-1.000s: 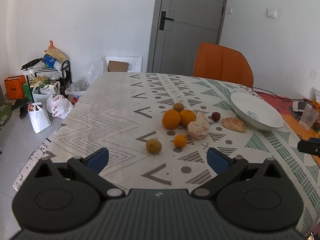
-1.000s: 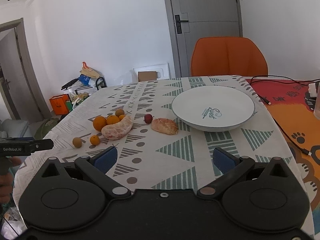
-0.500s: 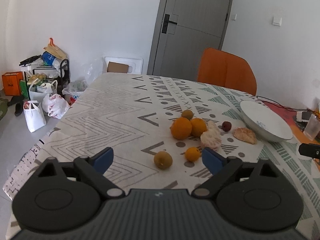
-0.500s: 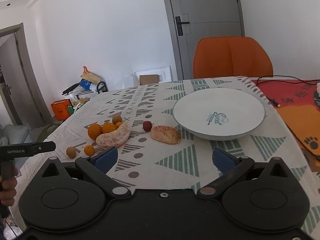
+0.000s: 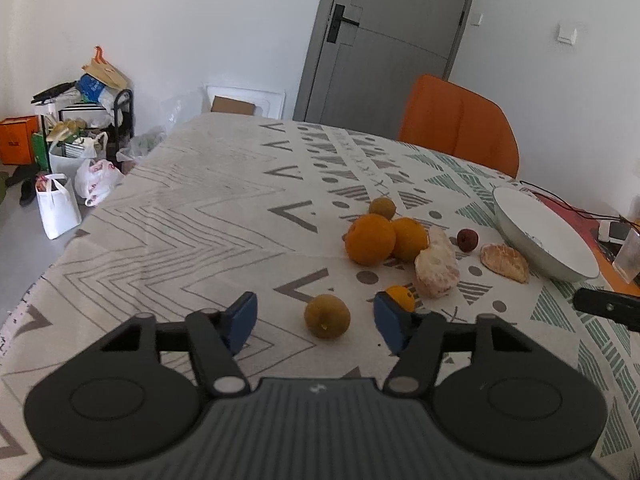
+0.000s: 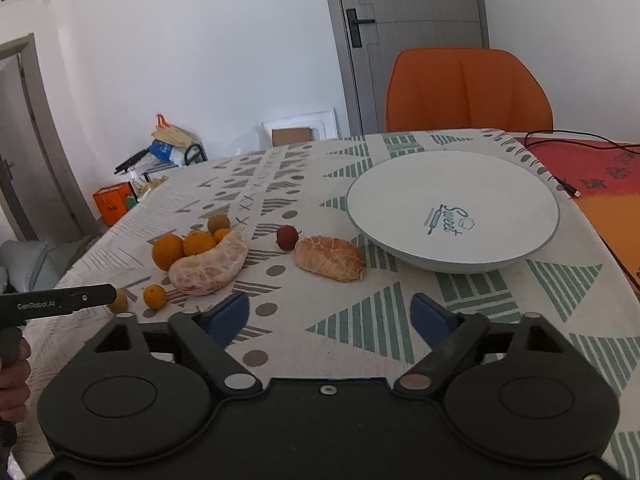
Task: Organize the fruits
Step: 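Close the left gripper on the small yellow-brown fruit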
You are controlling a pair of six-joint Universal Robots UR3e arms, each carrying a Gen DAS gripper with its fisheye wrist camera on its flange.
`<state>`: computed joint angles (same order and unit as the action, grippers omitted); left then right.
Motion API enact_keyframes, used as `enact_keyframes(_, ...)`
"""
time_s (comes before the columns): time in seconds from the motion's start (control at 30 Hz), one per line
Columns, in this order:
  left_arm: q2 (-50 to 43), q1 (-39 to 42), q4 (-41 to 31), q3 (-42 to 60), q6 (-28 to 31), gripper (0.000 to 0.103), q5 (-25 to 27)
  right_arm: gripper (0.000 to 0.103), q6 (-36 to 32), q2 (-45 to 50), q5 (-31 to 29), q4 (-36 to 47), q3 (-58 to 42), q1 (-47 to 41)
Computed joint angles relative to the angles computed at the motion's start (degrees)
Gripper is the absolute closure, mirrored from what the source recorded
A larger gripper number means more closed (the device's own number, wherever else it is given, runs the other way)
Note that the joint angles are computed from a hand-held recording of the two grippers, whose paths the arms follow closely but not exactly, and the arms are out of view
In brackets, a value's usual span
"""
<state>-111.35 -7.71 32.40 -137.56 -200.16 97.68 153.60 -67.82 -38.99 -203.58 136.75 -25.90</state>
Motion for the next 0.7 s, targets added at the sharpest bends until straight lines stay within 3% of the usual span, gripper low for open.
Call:
enact_keyframes(0.17, -2.6, 0.4, 0.9, 0.9, 0.4, 0.049, -1.4, 0.029, 4.6, 3.8, -3.8, -0.4, -5.1, 3.5)
enact_keyframes(0.23, -3.6, 0.1, 2.0, 1.2, 1.1, 0.064, -0.8, 0.029, 5.8, 5.5, -5.9, -2.1, -6.6, 5.2)
enact_keyframes(0.37, -4.1, 1.1, 2.6, 1.3, 0.8, 0.077, -1.6, 0.029, 7.7, 8.2, -9.6, -1.8, -10.8, 8.3)
enact_keyframes(0.7, -5.1, 3.1, 5.6, 0.2, -0.1, 0.077, -2.7, 0.029, 11.7, 13.2, -16.2, -2.6, -17.9, 13.3)
